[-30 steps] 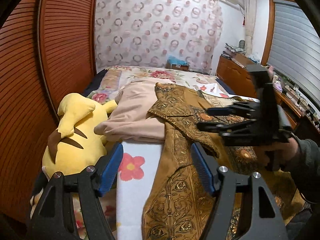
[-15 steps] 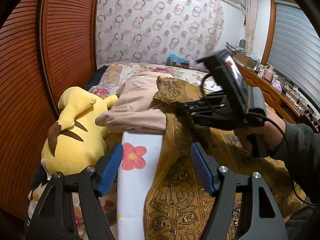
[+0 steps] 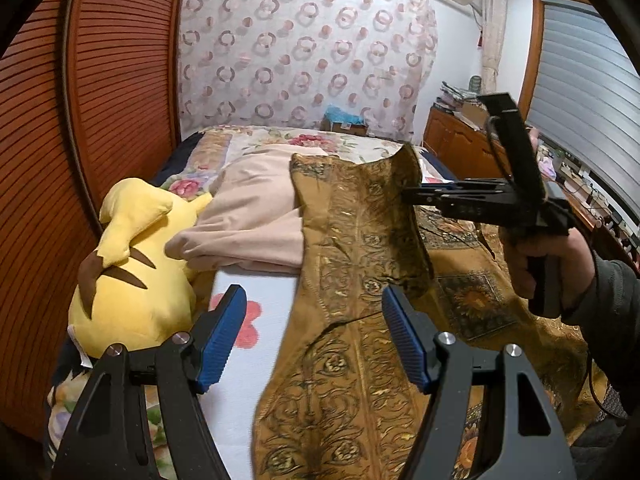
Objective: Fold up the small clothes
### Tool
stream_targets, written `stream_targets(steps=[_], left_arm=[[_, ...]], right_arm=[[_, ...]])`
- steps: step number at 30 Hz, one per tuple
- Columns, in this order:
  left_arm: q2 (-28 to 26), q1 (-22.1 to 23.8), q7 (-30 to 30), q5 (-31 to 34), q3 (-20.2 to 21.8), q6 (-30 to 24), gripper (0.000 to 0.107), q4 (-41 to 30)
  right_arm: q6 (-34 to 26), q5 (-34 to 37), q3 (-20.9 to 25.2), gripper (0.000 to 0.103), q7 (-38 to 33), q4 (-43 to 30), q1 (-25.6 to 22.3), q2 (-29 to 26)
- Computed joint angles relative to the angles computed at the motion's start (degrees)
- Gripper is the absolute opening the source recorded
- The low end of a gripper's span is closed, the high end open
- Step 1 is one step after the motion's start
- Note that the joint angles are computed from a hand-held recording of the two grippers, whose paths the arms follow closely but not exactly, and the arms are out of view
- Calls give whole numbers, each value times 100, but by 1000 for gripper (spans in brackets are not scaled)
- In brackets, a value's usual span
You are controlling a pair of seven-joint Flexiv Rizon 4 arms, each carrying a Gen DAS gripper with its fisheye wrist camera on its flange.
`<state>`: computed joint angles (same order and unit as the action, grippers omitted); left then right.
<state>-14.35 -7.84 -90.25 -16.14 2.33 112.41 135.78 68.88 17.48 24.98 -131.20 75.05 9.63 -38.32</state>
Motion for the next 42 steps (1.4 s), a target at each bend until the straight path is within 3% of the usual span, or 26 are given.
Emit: stream_targets(steps=[2,4,10,14,18,23,27,33,42], left_arm=[[-46,57,-33,65,-84,-39,71,-75],[-128,41,-19,83,-114,-129,71,-206],[-431,-226,107,-14,-8,-369,71,-625],[-617,-365,144,-60,40,-554,71,-902],[-805,-504,189,-58,98,-753,71,-1189],[-958,-706,210,-25,221,-999,71,-1484],[-1112,-1061,185,23,536,-1299,71,-1796],[-1346,-1292,24,275,744,-1731,71,-2256],[-1648,-1235,-217,837,653,-2428,71,-2918]], right_arm=[[74,94,63,44,-100,100,-115,59],[72,227,183,47,-253,150,-295,109],[-133,760,384,50,-736,477,-838,477],[-425,1206,279,50,-1015,679,-1110,781],[-612,1634,53,50,-1269,857,-1284,1051],[-429,2073,-224,54,-1648,1242,-1411,1405],[-586,2361,-457,56,-1718,1339,-1536,1554],[28,1882,-954,57,-1330,1833,-1280,1681],[165,1657,-998,57,-767,2002,-1605,1659]])
